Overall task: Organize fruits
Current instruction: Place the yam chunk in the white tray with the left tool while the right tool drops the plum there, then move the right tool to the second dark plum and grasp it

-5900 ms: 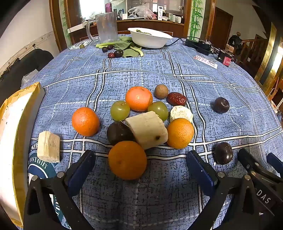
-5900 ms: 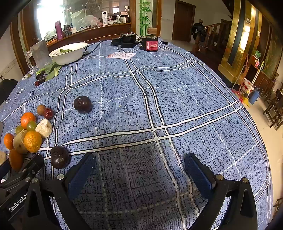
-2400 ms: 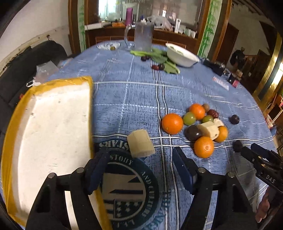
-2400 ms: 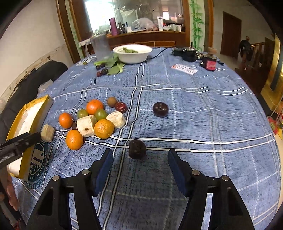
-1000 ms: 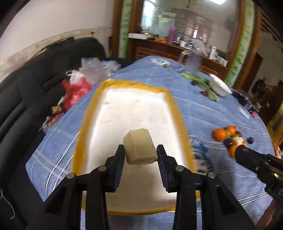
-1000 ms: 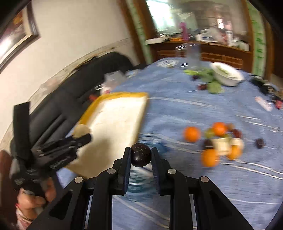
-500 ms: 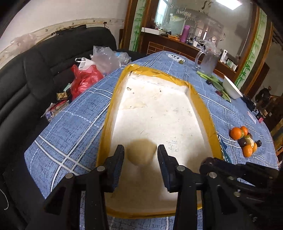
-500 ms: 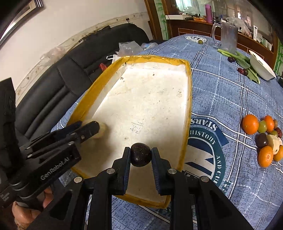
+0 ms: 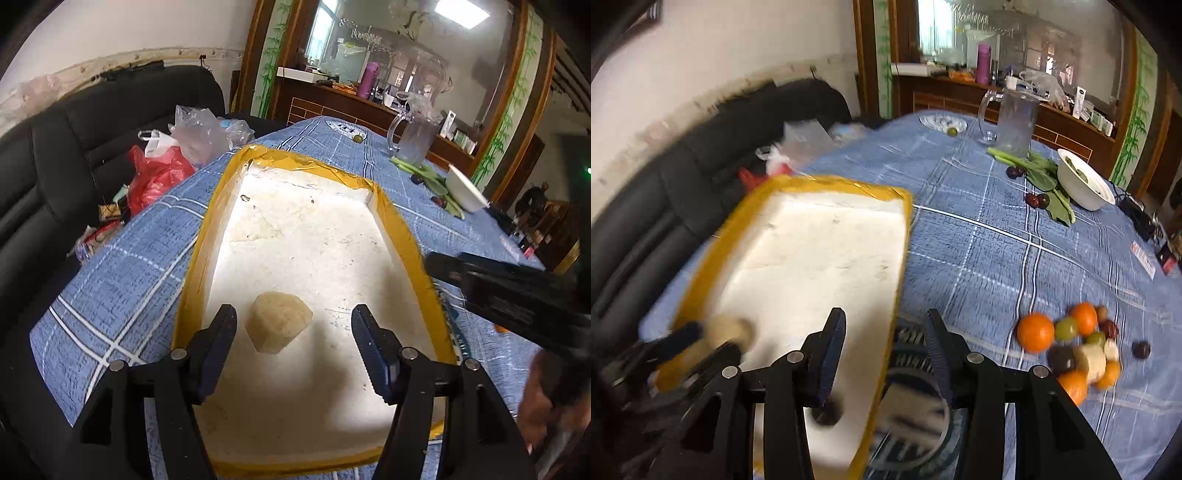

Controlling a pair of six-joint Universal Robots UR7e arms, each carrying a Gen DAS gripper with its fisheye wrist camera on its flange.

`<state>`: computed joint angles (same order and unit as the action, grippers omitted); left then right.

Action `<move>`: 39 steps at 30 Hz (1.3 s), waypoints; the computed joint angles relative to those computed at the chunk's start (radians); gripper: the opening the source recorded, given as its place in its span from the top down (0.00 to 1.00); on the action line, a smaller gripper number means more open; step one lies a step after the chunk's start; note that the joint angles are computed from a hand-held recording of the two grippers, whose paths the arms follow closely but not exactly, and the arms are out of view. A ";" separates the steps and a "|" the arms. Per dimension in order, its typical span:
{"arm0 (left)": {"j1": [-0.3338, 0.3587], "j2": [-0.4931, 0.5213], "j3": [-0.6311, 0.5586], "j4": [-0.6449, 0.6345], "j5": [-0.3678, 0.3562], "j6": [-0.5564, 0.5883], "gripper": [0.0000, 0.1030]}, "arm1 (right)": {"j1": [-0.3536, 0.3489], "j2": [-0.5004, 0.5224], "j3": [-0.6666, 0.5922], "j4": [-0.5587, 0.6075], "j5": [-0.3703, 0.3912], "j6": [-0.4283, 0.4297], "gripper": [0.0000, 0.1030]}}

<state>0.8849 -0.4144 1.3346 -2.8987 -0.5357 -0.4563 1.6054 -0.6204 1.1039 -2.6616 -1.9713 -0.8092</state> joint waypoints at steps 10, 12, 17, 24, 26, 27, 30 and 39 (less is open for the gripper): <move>0.020 0.083 -0.144 0.039 0.077 0.079 0.28 | -0.033 0.104 -0.210 0.269 -0.014 0.174 0.91; 0.027 0.095 -0.170 0.044 0.071 0.098 0.28 | -0.041 0.078 -0.171 0.250 -0.008 0.181 0.91; 0.033 0.119 -0.214 0.075 0.058 0.127 0.28 | -0.058 0.038 -0.120 0.218 0.006 0.192 0.87; 0.003 0.048 -0.110 0.025 0.051 0.028 0.28 | -0.090 -0.073 -0.015 0.136 0.187 0.243 0.76; -0.012 0.039 -0.084 -0.053 0.057 0.031 0.28 | -0.107 -0.122 0.055 0.034 0.274 0.223 0.50; -0.019 0.040 -0.077 -0.111 0.053 0.050 0.28 | -0.118 -0.146 0.093 -0.028 0.322 0.214 0.23; -0.045 0.055 -0.079 -0.228 0.045 0.131 0.28 | -0.155 -0.209 0.182 -0.137 0.463 0.186 0.04; -0.117 0.095 -0.131 -0.107 0.004 0.126 0.27 | -0.190 -0.275 0.176 0.159 0.259 0.125 0.10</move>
<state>0.7682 -0.3192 1.2034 -3.0052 -0.5312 -0.3298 1.4153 -0.8951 1.2795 -2.5024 -1.7122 -0.6841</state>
